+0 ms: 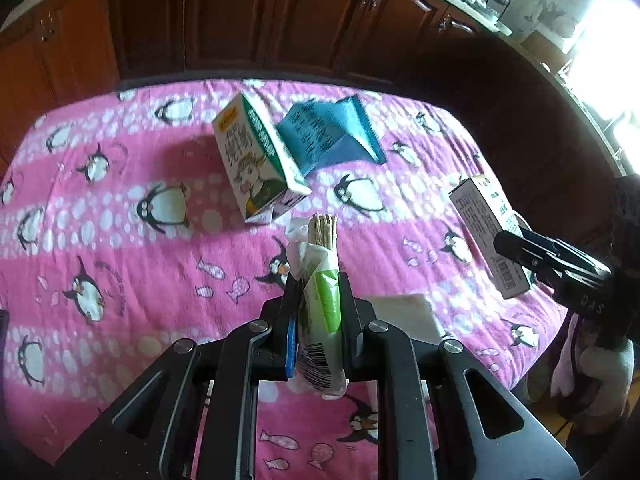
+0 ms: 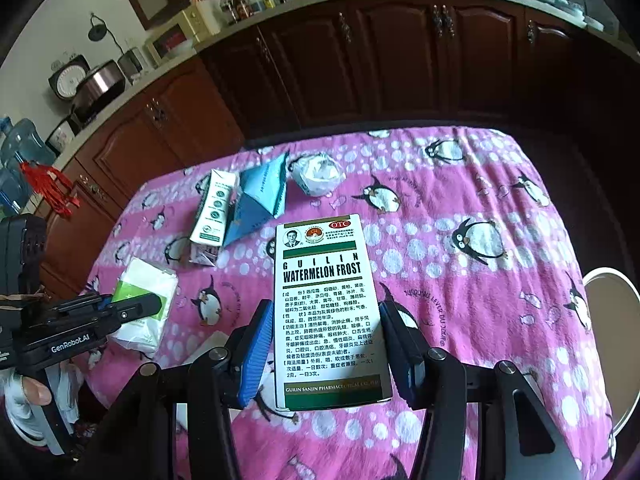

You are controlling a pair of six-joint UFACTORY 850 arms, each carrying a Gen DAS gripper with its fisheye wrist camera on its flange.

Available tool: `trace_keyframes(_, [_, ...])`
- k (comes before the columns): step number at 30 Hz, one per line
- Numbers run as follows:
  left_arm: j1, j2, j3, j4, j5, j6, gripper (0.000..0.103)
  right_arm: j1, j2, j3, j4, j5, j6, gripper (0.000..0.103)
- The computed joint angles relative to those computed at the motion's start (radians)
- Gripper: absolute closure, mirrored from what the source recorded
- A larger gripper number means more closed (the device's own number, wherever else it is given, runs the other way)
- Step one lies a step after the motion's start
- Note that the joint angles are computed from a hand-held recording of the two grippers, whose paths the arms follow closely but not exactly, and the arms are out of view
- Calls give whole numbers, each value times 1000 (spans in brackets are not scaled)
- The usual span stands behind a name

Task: Collect trash
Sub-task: 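Grasp the green-white packet with the left tool while the right tool grasps the Watermelon Frost box, then carry the packet with the left tool while the right tool carries the box to the bucket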

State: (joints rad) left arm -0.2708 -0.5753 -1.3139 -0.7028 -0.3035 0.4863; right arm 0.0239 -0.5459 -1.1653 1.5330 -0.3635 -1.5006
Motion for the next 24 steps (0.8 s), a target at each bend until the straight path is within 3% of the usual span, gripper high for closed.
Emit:
trace_keyframes(11, [-51, 43, -12, -34, 26, 53, 89, -21, 110, 108, 245, -6, -228, 52])
trace_keyframes(24, [-159, -22, -151, -37, -17, 104, 89, -125, 207, 204, 425, 17, -368, 52])
